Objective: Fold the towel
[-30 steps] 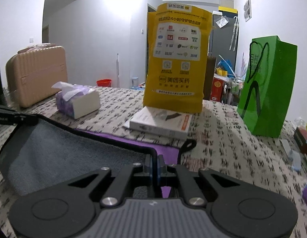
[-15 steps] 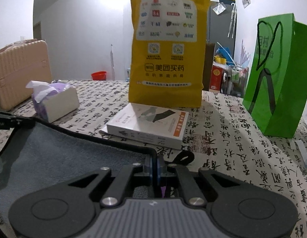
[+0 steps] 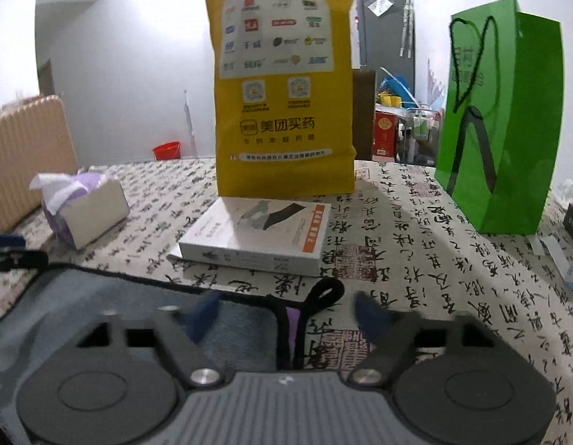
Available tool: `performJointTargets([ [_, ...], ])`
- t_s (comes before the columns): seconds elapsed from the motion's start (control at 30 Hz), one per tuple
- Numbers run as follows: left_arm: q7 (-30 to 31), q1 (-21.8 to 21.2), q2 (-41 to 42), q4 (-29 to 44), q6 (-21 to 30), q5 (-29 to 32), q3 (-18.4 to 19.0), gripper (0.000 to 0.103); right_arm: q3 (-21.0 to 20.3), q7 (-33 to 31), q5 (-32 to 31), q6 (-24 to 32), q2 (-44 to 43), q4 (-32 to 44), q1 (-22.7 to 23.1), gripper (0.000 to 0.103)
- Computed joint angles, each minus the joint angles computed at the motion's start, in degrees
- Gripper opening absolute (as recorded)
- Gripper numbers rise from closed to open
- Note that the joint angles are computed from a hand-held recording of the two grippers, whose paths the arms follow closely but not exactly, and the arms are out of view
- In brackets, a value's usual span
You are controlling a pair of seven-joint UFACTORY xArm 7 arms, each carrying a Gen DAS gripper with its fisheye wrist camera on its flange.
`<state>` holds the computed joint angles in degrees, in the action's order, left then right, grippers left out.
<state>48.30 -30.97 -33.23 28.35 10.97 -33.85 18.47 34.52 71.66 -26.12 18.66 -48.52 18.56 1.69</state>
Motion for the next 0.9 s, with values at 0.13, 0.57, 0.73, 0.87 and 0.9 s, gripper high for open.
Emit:
performJointTargets([
  [0.13, -1.3, 2.5, -2.5, -1.4, 1.2, 1.7, -2.2, 0.103, 0.5, 0.5, 0.4, 4.2, -1.0, 1.2, 1.5, 0.091],
  [0.57, -9.5, 9.0, -17.5, -7.6, 7.9, 8.8, -6.4, 0.103, 1.3, 2.2, 1.9, 15.2, -6.0, 3.9, 10.4, 0.097],
  [0.73, -11.9, 11.5, -25.3, -9.9, 12.5, 11.8, -7.4, 0.103, 2.5, 3.3, 2.7, 19.4, -7.8, 5.3, 13.6, 0.097],
  [0.87, -13.5, 13.1, -31.3, -11.6, 16.4, 13.4, -7.6, 0.103, 3.7, 4.1, 3.3, 22.8, -9.1, 6.5, 16.0, 0.097],
  [0.9, -13.8, 13.5, -32.9, -11.9, 17.5, 13.8, -7.6, 0.103, 4.2, 4.3, 3.5, 23.8, -9.4, 6.8, 16.7, 0.097],
])
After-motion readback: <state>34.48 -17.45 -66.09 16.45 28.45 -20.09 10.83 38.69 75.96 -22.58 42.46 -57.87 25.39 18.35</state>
